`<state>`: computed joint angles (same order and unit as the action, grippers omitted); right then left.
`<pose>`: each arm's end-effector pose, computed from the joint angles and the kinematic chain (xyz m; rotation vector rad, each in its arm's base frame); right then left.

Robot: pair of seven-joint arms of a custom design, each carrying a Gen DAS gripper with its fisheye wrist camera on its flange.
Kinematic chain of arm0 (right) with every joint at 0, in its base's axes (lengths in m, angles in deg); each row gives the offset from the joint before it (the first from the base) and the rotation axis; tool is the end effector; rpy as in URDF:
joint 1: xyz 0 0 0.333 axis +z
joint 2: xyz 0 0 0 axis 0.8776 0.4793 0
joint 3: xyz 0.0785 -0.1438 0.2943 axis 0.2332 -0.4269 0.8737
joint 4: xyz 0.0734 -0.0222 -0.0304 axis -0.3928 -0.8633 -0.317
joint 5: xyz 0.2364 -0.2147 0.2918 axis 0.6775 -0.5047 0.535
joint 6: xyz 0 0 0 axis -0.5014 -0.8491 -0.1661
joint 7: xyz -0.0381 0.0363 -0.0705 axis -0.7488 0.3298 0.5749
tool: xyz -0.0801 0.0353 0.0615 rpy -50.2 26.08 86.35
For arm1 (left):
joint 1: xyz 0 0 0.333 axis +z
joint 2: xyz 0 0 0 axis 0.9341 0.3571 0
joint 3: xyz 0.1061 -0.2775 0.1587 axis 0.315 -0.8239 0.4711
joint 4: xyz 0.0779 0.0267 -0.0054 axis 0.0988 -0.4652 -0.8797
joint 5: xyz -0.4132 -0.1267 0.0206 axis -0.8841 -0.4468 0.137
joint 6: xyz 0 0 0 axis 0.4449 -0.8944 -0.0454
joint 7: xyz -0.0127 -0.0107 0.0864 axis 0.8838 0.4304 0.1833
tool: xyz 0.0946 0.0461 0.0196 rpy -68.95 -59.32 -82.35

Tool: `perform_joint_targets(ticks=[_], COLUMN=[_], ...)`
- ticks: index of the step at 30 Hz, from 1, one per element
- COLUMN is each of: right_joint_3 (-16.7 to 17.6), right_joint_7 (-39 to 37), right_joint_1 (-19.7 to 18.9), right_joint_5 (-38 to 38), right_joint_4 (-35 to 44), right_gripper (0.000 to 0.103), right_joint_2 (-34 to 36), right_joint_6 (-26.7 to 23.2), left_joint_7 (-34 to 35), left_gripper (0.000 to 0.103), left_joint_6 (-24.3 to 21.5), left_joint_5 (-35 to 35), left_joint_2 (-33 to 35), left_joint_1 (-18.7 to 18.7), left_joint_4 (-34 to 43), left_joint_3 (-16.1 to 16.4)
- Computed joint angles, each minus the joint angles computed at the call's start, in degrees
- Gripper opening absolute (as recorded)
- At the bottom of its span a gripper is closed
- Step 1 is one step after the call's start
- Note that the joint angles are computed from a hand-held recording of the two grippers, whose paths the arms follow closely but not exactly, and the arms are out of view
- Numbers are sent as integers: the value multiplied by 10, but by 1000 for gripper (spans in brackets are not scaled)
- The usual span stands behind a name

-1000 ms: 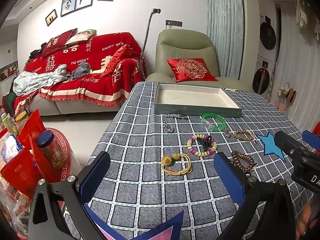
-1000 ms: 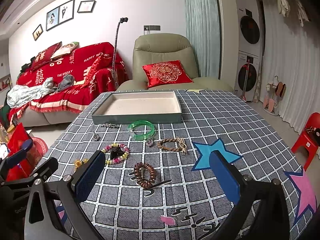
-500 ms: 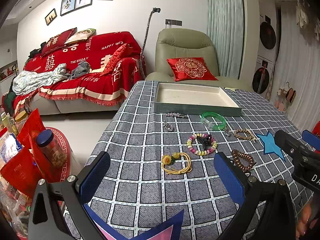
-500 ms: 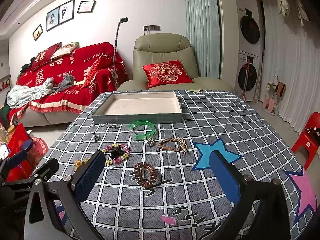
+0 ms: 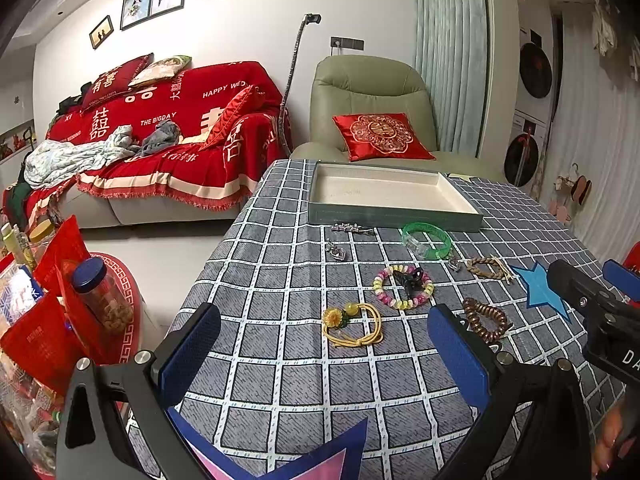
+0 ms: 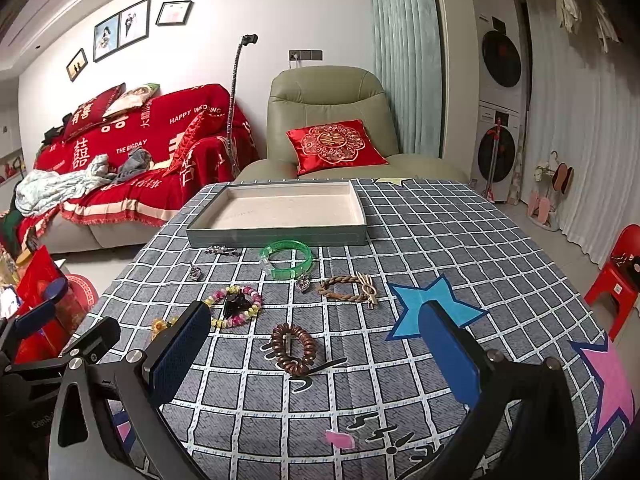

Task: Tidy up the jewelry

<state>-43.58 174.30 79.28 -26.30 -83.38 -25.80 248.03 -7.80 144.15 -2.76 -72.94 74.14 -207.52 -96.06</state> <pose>0.6045 0.2170 0.5351 -1.7186 1.3565 -0.7655 0.5577 -0.1002 0.5393 -1.8182 1.3452 -0.7804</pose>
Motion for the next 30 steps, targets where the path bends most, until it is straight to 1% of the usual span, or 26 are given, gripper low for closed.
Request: perform_joint_targets(ticks=[30], right_joint_3=[0], right_joint_7=[-5], right_joint_1=[2], right_joint_5=[7], right_joint_4=[1], right_gripper=[103], right_joint_2=[1], right_joint_6=[-2], left_joint_7=[21], left_gripper=[103], left_joint_6=[-2], left_joint_5=[-21], left_joint_2=[5], left_joint_1=[-7], left_joint_4=[4], left_joint_3=[2])
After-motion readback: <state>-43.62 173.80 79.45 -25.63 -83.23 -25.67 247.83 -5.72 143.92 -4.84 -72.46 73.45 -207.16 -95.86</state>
